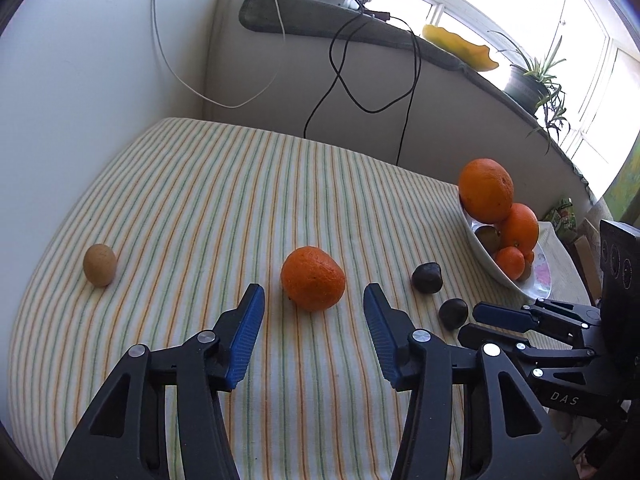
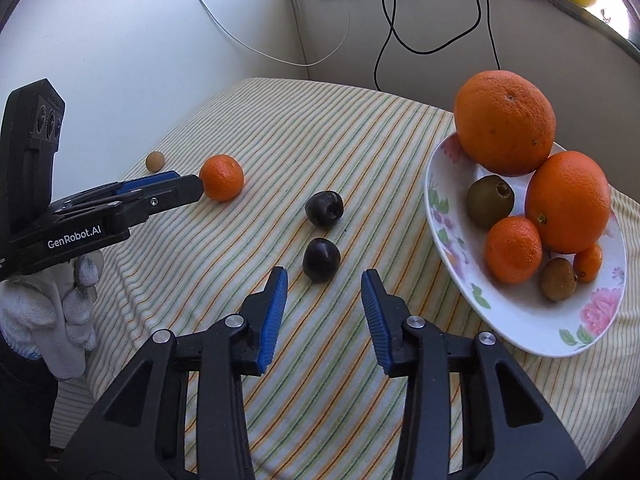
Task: Organize fruits
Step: 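Grasp the tangerine with the left tool while the right tool grasps a dark plum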
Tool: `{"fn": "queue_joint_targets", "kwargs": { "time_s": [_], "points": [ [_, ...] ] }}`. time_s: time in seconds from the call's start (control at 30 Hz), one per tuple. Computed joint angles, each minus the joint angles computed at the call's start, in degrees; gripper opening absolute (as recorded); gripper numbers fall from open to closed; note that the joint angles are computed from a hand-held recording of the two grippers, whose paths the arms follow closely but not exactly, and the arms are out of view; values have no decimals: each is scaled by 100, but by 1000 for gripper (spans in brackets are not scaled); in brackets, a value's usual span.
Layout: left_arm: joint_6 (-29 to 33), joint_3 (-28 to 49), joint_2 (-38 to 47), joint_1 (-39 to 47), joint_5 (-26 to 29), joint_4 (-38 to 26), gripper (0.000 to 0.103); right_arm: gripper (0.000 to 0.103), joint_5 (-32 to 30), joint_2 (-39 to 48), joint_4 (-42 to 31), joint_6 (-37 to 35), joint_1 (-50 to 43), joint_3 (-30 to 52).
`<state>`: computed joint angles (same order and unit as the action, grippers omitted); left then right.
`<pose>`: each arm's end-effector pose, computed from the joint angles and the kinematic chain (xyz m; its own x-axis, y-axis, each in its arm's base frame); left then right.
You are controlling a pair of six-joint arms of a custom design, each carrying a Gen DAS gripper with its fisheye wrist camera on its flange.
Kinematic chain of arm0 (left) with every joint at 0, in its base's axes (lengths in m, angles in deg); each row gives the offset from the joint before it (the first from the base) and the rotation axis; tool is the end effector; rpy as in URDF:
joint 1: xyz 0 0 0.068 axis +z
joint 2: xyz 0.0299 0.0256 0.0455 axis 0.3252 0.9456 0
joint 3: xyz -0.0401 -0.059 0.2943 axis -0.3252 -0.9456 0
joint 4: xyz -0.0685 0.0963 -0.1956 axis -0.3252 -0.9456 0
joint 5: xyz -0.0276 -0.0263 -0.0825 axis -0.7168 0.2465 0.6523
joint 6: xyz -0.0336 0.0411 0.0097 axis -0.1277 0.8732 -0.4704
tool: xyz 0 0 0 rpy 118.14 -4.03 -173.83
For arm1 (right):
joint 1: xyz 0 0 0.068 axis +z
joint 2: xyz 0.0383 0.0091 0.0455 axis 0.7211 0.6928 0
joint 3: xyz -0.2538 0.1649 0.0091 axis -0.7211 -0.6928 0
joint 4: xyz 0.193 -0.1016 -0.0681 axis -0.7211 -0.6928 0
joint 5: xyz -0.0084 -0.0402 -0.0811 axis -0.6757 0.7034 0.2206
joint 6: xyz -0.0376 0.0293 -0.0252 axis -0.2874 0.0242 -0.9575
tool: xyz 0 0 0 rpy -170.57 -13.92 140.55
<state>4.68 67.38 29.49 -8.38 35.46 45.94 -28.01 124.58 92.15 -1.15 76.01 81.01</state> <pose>0.2415 -0.1137 0.0865 -0.6771 -0.3215 -0.6620 -0.1895 0.9454 -0.2653 0.3079 0.1888 0.0714 -0.6121 -0.5005 -0.6122 -0.7141 0.6824 0.1561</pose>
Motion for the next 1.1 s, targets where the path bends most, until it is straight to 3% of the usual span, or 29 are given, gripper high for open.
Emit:
{"fn": "queue_joint_targets", "kwargs": {
  "time_s": [0.37, 0.6, 0.8, 0.93, 1.1],
  "points": [
    [172, 452, 255, 149, 129, -332, 49, 32, -20, 235, -346, -27, -23, 464],
    [214, 536, 391, 255, 255, -382, 38, 32, 79, 327, -494, -11, 140, 701],
    [248, 546, 411, 267, 250, -375, 38, 32, 102, 368, -611, -50, 203, 838],
    [243, 567, 422, 255, 220, -379, 37, 24, 136, 429, -664, -69, 264, 928],
    [204, 529, 371, 209, 151, -355, 37, 23, 159, 421, -603, -41, 301, 896]
  ]
}}
